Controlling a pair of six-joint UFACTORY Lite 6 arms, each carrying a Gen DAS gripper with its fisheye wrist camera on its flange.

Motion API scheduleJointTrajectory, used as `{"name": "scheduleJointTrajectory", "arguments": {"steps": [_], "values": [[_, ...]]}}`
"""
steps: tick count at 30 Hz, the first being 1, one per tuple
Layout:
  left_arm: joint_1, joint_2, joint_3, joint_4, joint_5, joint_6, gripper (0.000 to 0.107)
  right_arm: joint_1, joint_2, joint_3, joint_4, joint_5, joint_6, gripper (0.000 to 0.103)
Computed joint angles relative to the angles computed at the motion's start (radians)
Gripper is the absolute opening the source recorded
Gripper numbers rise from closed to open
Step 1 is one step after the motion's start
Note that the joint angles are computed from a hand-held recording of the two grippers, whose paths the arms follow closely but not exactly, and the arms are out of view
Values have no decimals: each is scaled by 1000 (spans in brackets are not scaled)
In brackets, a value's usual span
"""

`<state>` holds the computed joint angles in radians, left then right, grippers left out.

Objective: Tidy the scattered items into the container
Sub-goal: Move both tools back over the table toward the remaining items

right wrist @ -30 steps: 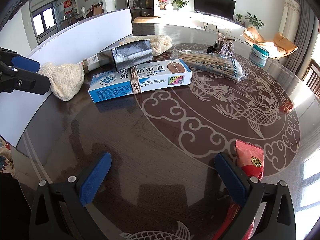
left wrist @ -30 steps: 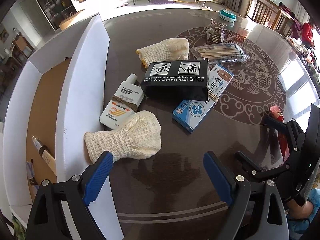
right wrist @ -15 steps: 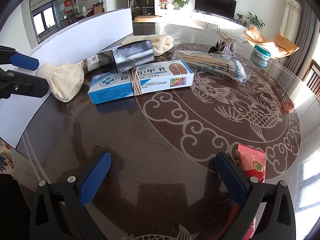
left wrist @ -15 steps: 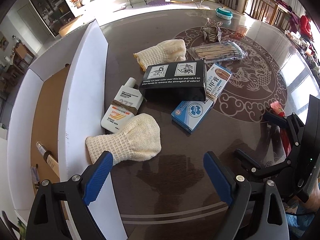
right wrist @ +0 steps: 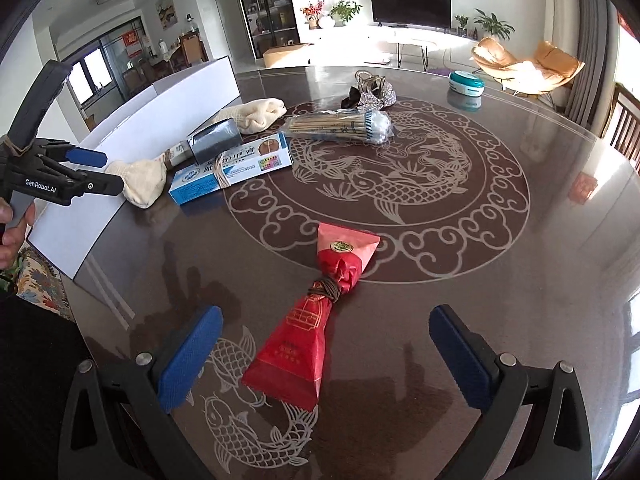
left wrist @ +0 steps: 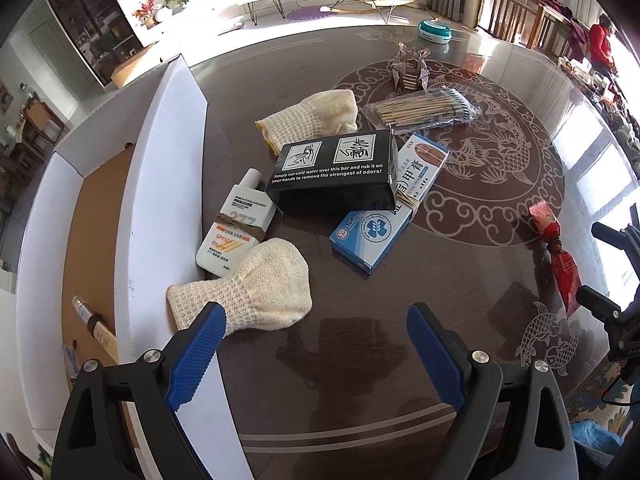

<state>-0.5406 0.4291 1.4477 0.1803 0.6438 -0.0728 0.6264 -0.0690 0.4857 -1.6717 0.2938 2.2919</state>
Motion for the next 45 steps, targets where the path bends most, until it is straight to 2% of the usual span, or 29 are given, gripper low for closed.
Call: {"name": "scheduleJointTrajectory", "arguments": {"steps": [2, 5, 10, 14, 19, 45], "values": [[3, 2, 1, -1, 3, -3, 93, -1, 66, 30, -53, -2, 66, 103], [20, -3, -3, -6, 3, -16, 93, -17, 209, 125, -43, -30, 42, 103], [47, -9, -11, -40, -5, -13, 93, 27, 340, 202, 17, 58, -36, 103], [44, 9, 0, -49, 3, -1, 93, 16, 308, 145, -165, 87, 129, 103], [24, 26, 12, -30, 16, 2, 93, -29, 293, 133, -236, 63, 144, 103], [-3, 2, -7, 8, 10, -4, 93, -28, 296, 137, -230, 64, 139, 103]]}}
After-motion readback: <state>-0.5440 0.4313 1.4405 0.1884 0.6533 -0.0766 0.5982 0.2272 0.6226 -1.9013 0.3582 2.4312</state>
